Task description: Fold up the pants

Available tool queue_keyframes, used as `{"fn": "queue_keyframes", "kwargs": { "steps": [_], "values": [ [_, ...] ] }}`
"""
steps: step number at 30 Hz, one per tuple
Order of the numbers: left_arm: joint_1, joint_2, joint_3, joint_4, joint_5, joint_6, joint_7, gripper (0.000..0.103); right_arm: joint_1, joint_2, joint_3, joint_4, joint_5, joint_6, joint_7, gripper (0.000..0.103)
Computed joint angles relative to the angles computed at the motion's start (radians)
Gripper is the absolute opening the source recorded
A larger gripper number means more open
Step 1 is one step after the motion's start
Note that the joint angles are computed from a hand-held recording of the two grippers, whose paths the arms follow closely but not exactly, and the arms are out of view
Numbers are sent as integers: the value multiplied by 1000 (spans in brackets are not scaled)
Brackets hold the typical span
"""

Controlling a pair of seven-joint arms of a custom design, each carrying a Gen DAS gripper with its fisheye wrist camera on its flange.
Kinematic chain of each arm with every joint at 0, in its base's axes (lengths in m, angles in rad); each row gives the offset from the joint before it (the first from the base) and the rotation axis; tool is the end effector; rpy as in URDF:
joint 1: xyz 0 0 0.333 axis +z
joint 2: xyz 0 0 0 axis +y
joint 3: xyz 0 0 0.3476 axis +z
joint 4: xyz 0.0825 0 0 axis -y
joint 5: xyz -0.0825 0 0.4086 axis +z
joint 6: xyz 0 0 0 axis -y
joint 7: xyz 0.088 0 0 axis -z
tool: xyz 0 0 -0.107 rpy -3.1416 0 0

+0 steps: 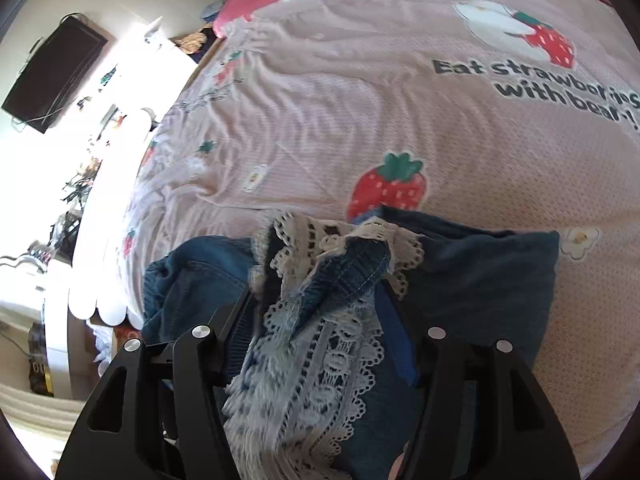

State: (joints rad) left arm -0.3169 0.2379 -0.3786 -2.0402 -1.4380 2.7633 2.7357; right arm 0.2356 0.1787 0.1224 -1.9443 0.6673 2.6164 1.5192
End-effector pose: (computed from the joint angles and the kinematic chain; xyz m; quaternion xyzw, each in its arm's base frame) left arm 0.5161 -0.3634 0.3735 0.4357 -0.7797 0.4428 0.0779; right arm 0.6240 0.2143 0.4602 -0.6332 0.6999 0.0569 0.3256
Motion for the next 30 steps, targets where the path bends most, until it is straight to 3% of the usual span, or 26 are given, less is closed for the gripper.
{"fn": "queue_keyframes", "kwargs": {
  "steps": [3, 6, 8, 11, 17, 20, 21, 23, 24, 25, 26, 28, 30],
  "values": [
    [9, -14, 6, -22, -15, -10, -6, 43, -2, -22, 9, -18, 34, 23, -54, 61],
    [8, -35, 13, -46, -29, -1, -8, 50, 6, -53, -1, -54, -3, 39, -86, 67],
    [3, -58, 19, -65, -46, 34, 6, 61, 14, -67, -10, -78, -39, 57, -81, 67],
    [13, -95, 39, -86, -106, 29, 62, 65, 20, -85, -23, -111, -100, 94, -74, 68],
    [-1, -77, 56, -56, -59, 98, -13, 65, 19, -38, -10, -60, -102, 132, -111, 68],
    [-20, -80, 39, -41, -45, 168, 34, 54, 31, 15, -16, 1, -172, 120, -57, 68],
    [-26, -78, 36, -38, -22, 179, 21, 54, 41, 33, -26, 21, -226, 113, -19, 68],
    [-44, -60, 44, -37, 164, 192, -133, 51, 58, 68, -44, 61, -333, 81, 52, 68],
    [-49, -48, 48, -37, 253, 197, -215, 49, 60, 80, -45, 74, -369, 63, 69, 64],
    [-48, -35, 50, -32, 312, 180, -272, 44, 66, 90, -50, 85, -414, 48, 84, 49],
    [-43, -28, 51, -30, 356, 166, -310, 35, 72, 96, -55, 87, -457, 44, 98, 41],
    [-42, -18, 47, -36, 435, 181, -367, 27, 48, 103, -26, 83, -435, 46, 57, 16],
    [-29, -17, 28, -44, 467, 197, -385, 22, 43, 95, -20, 62, -437, 67, 47, 9]
  ]
}}
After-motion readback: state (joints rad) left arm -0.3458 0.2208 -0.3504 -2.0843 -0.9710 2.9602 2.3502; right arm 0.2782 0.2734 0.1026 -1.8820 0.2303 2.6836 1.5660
